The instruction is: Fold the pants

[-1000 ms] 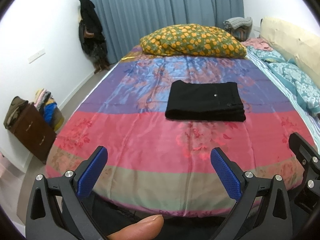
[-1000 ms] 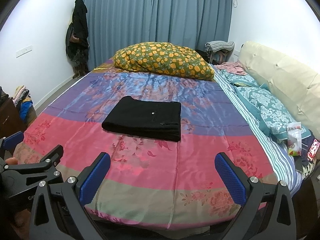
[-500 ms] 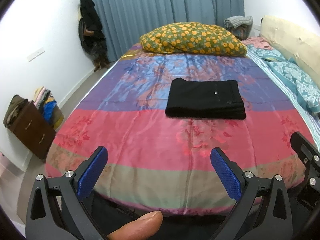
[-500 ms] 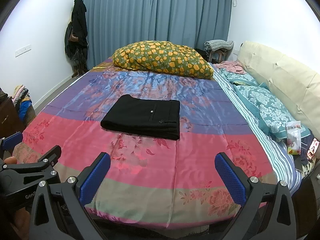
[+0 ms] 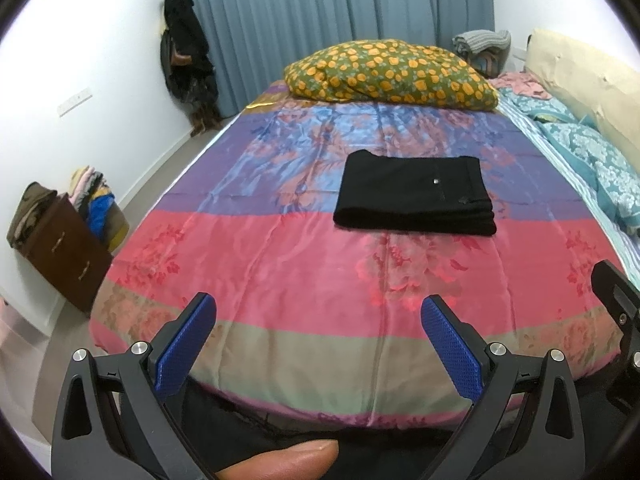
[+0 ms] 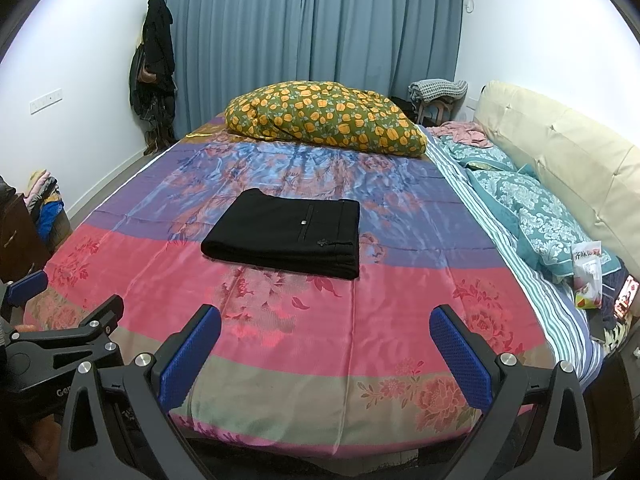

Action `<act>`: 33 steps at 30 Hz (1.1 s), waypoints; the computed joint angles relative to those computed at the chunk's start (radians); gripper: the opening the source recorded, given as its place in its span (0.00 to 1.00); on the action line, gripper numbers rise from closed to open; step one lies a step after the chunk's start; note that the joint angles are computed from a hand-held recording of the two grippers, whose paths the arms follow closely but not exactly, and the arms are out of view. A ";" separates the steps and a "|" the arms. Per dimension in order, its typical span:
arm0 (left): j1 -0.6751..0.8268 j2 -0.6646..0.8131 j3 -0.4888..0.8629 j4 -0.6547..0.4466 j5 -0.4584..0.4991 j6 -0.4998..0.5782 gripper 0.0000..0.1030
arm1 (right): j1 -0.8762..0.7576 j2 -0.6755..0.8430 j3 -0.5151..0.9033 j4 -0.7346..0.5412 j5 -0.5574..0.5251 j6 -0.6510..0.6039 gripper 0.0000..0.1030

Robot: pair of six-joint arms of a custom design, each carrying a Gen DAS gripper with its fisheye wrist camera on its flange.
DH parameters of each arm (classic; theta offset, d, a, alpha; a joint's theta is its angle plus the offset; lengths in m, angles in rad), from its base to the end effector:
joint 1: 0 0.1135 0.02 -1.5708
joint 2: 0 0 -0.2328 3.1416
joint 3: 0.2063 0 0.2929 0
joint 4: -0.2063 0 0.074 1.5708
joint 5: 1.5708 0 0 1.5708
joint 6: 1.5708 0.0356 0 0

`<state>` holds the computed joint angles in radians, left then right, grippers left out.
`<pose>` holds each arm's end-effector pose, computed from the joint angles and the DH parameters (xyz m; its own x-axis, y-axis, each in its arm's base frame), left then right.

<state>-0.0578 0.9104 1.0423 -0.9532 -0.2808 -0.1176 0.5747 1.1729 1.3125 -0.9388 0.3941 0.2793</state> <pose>0.2274 -0.0033 0.3153 -0.7102 -0.0718 -0.7004 -0.2178 0.9684 0.1215 0.2423 0.1407 0.3508 -0.6547 -0.1207 -0.7461 -0.1006 0.9923 -0.0723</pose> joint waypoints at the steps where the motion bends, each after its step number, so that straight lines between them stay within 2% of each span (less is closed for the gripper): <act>1: 0.001 0.000 0.000 0.000 0.002 0.001 0.99 | 0.001 0.001 0.001 0.000 0.001 0.000 1.00; 26: -0.012 0.001 0.003 -0.006 0.003 -0.003 0.99 | 0.002 0.001 0.000 -0.003 0.004 0.001 1.00; 33: -0.037 -0.006 -0.001 0.004 -0.027 -0.012 0.99 | 0.002 -0.002 -0.004 -0.002 0.004 0.002 1.00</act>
